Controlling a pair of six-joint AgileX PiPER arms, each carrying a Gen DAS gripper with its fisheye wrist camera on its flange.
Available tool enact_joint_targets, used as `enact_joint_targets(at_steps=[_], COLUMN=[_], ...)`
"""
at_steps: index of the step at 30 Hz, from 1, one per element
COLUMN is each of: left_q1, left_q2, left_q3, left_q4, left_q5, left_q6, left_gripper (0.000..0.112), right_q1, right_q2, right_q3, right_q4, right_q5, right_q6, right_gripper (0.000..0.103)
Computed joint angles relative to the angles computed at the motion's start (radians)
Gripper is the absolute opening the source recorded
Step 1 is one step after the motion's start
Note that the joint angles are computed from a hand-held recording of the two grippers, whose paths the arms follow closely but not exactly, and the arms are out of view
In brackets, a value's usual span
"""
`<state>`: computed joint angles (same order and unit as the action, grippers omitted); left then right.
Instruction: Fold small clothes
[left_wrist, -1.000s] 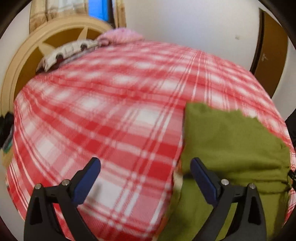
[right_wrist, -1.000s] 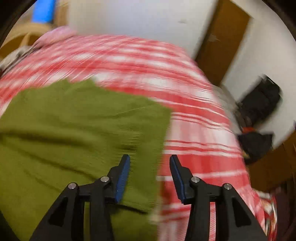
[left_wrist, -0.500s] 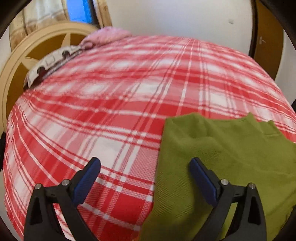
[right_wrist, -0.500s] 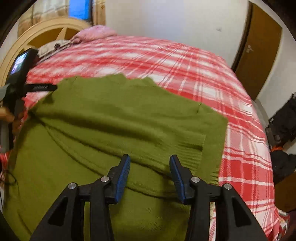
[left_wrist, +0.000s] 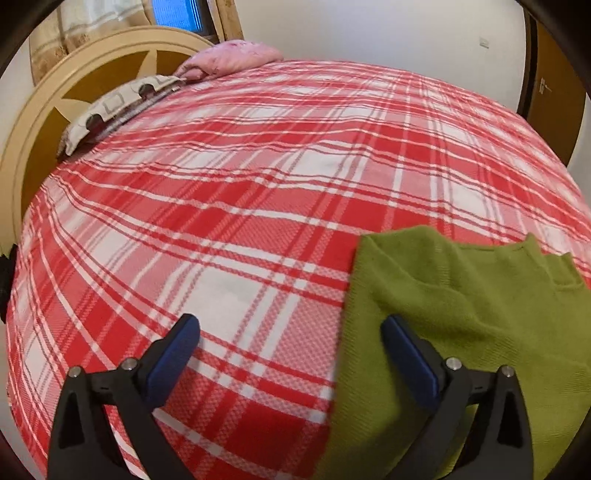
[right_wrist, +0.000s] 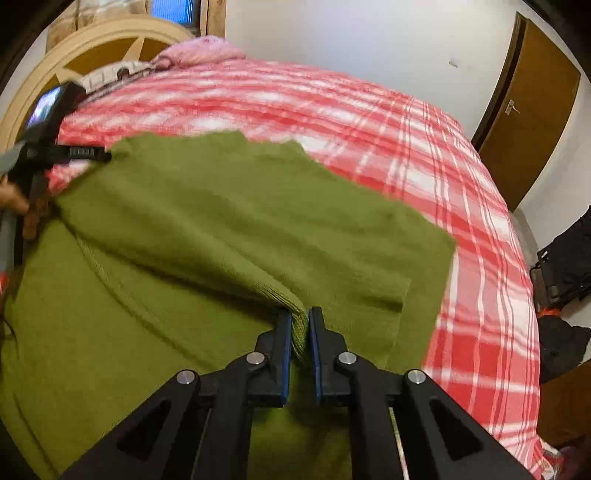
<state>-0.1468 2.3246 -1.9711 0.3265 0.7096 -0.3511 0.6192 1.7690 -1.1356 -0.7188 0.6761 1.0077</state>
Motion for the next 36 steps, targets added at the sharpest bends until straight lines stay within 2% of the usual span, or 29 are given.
enact_joint_targets(at_steps=[2, 5, 7, 8, 12, 14, 16, 18, 21, 23, 25, 27, 30, 33, 36], left_q1=[-0.004, 0.007, 0.012, 0.012, 0.000, 0.001, 0.000, -0.014, -0.058, -0.084, -0.100, -0.110, -0.119, -0.121, -0.125], left_q2=[0.017, 0.028, 0.014, -0.011, -0.148, -0.224, -0.267, -0.298, -0.266, -0.232, -0.217, -0.226, -0.244, -0.247, -0.259], left_q3=[-0.016, -0.045, -0.043, -0.010, 0.211, 0.321, 0.383, 0.437, 0.418, 0.402, 0.403, 0.447, 0.496, 0.506, 0.543], left_q4=[0.040, 0.006, 0.008, 0.026, 0.170, 0.154, 0.141, 0.156, 0.233, 0.276, 0.332, 0.426, 0.525, 0.561, 0.652], left_q5=[-0.001, 0.019, 0.041, 0.032, -0.095, -0.159, -0.207, -0.266, -0.232, -0.203, -0.180, -0.206, -0.231, -0.239, -0.260], left_q6=[-0.043, -0.015, 0.006, 0.015, -0.054, -0.058, -0.082, -0.116, -0.189, -0.235, -0.286, -0.376, -0.457, -0.483, -0.554], left_gripper=[0.103, 0.103, 0.103, 0.103, 0.103, 0.103, 0.103, 0.103, 0.103, 0.103, 0.103, 0.103, 0.103, 0.103, 0.103], right_q1=[0.029, 0.041, 0.038, 0.036, -0.029, -0.068, -0.086, -0.072, -0.054, -0.051, -0.070, -0.105, -0.122, -0.169, -0.197], right_q2=[-0.012, -0.021, -0.048, -0.070, -0.221, -0.259, -0.264, -0.222, -0.125, -0.053, 0.005, 0.062, 0.091, 0.116, 0.167], right_q3=[0.045, 0.054, 0.067, 0.081, 0.183, 0.198, 0.196, 0.149, 0.048, -0.027, -0.075, -0.099, -0.129, -0.157, -0.227], right_q4=[-0.093, -0.111, -0.077, -0.061, 0.032, 0.043, 0.013, -0.031, -0.077, -0.048, 0.040, 0.140, 0.118, 0.131, 0.127], right_q5=[-0.003, 0.022, 0.050, 0.054, -0.044, -0.092, -0.133, -0.112, -0.089, -0.056, -0.067, -0.087, -0.080, -0.099, -0.074], right_q6=[0.069, 0.099, 0.082, 0.076, 0.102, 0.152, 0.227, 0.286, 0.307, 0.264, 0.179, 0.107, 0.122, 0.124, 0.100], right_gripper=[0.010, 0.026, 0.050, 0.053, 0.054, 0.054, 0.054, 0.054, 0.054, 0.051, 0.049, 0.049, 0.049, 0.047, 0.046])
